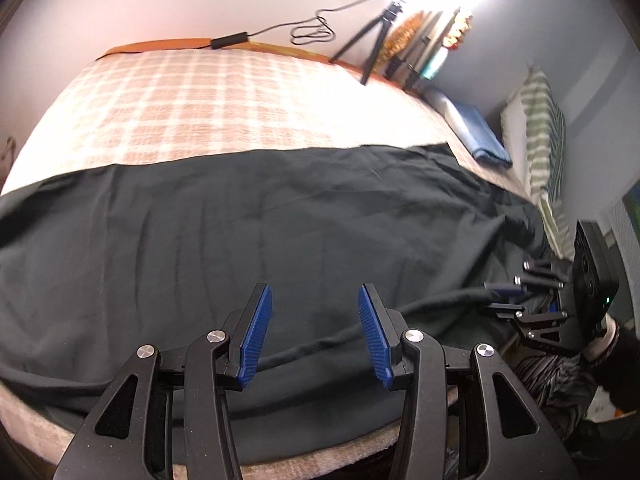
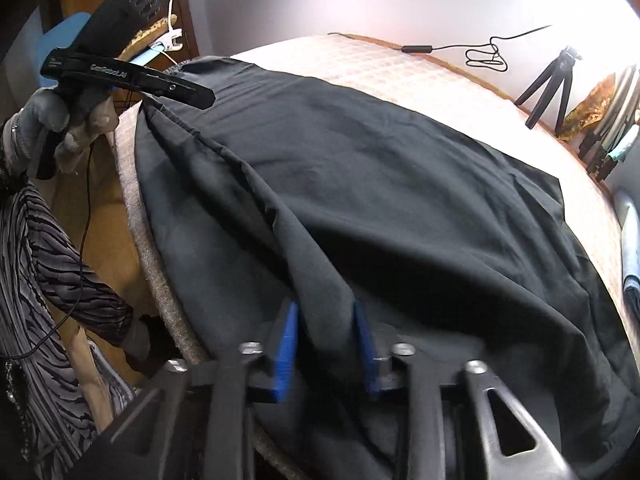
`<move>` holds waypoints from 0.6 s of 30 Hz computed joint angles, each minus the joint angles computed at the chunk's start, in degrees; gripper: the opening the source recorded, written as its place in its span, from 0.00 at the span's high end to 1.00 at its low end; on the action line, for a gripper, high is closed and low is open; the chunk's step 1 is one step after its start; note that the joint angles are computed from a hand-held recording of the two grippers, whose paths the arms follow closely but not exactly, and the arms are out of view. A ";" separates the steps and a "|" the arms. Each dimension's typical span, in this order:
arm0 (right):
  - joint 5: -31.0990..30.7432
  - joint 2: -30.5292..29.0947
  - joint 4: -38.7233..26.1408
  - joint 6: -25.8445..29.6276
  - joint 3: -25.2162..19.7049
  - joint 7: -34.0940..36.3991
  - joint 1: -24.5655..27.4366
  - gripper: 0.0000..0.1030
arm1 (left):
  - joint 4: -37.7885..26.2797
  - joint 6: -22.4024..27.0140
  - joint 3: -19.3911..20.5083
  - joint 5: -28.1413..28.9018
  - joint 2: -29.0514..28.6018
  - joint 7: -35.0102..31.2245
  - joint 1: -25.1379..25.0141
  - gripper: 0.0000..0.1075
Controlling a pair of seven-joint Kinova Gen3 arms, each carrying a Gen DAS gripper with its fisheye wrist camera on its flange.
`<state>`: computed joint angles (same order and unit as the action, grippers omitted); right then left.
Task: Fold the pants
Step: 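Grasp the trouser waistband with the right tool and pull it flat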
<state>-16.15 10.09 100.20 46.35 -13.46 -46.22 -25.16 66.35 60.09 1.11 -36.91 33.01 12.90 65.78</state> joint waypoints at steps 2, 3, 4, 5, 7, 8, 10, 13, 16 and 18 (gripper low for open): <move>-3.13 -1.10 0.37 1.38 0.37 2.72 1.11 0.97 | 1.29 -0.23 -0.83 -1.07 -0.75 2.26 0.80 0.59; -5.08 -1.61 0.51 2.78 0.27 5.05 1.99 0.97 | 2.25 -0.68 -1.11 -1.82 -1.29 3.58 1.21 0.59; -6.65 -2.10 0.63 4.22 -0.89 7.38 3.65 0.98 | 3.11 -0.95 -1.29 -2.67 -1.77 4.84 1.65 0.59; -7.96 -2.87 1.09 5.37 -0.99 9.71 4.41 0.98 | 3.36 -0.73 -1.09 -3.16 -1.89 5.36 1.77 0.59; -8.87 -3.29 1.35 8.21 -0.46 12.63 4.55 0.93 | 4.13 -1.19 -0.64 -3.85 -2.01 6.54 1.75 0.59; -8.93 -3.23 1.48 8.91 0.23 12.97 3.93 0.91 | 4.64 -2.10 -0.22 -3.76 -2.00 6.98 1.42 0.59; -8.45 -4.01 2.69 7.51 1.02 11.96 3.38 0.65 | 4.45 -3.20 0.63 -2.99 -1.40 6.31 0.62 0.59; -11.75 -4.51 2.49 7.62 2.81 12.76 5.52 0.55 | -0.27 -1.74 1.76 -1.55 1.15 0.99 -0.08 0.59; -16.78 -4.08 0.66 9.63 5.37 13.04 9.58 0.52 | -4.92 -2.07 0.92 -1.26 3.45 -3.50 0.39 0.59; -17.94 -3.70 -0.36 9.05 6.90 10.45 11.83 0.52 | -8.26 -2.92 0.70 -0.20 5.22 -7.10 -0.09 0.59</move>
